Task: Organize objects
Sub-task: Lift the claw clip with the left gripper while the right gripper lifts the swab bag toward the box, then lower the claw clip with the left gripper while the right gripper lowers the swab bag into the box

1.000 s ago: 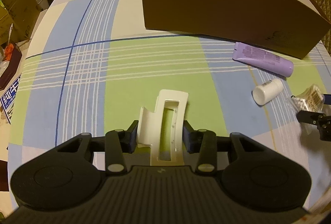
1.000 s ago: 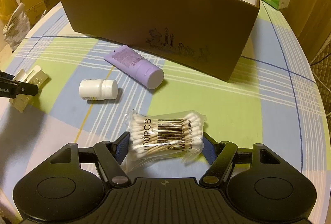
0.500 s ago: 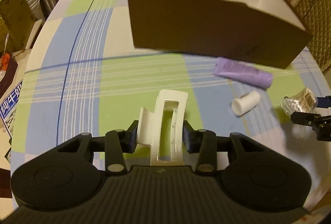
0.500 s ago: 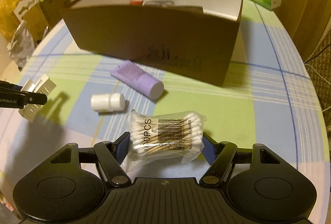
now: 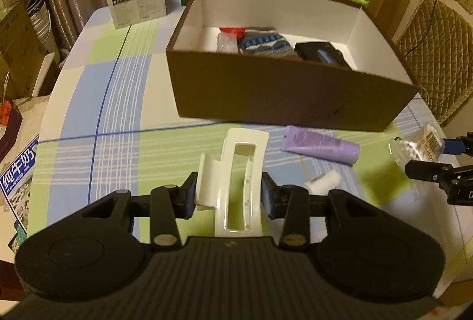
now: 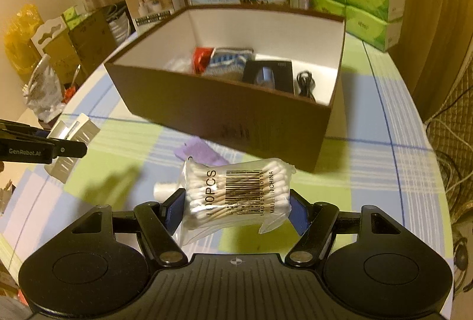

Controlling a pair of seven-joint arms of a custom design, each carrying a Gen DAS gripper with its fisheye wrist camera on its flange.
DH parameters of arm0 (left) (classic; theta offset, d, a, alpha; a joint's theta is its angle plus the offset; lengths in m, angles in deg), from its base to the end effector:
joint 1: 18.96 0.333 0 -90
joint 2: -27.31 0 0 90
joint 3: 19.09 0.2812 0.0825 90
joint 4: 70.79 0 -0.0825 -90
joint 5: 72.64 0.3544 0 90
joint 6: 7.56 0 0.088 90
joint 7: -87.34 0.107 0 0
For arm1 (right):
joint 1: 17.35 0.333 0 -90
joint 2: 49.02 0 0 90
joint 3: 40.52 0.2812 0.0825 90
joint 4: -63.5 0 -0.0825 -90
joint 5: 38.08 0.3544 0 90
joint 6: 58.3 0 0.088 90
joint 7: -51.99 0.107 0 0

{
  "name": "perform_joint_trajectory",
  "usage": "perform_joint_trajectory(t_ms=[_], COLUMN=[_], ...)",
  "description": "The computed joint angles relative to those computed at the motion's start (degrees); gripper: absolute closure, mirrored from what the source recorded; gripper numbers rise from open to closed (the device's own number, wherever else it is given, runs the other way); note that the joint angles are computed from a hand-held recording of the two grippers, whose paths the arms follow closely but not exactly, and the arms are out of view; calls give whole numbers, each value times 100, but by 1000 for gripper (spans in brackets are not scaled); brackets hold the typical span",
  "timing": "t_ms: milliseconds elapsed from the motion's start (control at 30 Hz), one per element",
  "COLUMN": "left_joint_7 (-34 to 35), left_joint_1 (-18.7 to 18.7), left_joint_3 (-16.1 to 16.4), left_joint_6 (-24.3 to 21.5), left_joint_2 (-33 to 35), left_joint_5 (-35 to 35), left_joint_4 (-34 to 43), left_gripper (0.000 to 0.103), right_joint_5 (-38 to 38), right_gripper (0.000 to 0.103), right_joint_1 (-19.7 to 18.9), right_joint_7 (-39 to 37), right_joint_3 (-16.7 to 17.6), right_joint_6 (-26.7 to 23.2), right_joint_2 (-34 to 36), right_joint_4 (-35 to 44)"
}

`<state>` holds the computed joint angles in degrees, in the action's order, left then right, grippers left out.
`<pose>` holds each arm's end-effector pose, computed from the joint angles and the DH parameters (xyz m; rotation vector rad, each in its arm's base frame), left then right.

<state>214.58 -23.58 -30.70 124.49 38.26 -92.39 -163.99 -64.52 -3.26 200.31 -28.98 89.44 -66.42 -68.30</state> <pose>0.6015 -0.1719 0.5371 -1.1257 2.5928 -0.8107 0.4306 0.2220 0.5085 -1.5740 2.0060 -0.5826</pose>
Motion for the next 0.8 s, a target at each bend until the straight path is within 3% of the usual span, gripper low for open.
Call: perform_joint_trajectory(t_ms=[433,800], left_joint_7=[-51,-396], left_joint_1=[-116,-409], left_joint_3=[-161,-288], left_joint_6=[43,-168], left_joint_2=[523,1473], left_joint_5=[-15,395], left_joint_4=[1000,2384], left_gripper=[66,66], right_joint_5=[-411,-705], right_gripper=[35,35], right_joint_1=[-214,-307], right_joint_7=[-110,-72], right_joint_3=[-97,-278], right_joint_6=[203,357], right_joint_2=[278,697], right_joint_4=[618,1088])
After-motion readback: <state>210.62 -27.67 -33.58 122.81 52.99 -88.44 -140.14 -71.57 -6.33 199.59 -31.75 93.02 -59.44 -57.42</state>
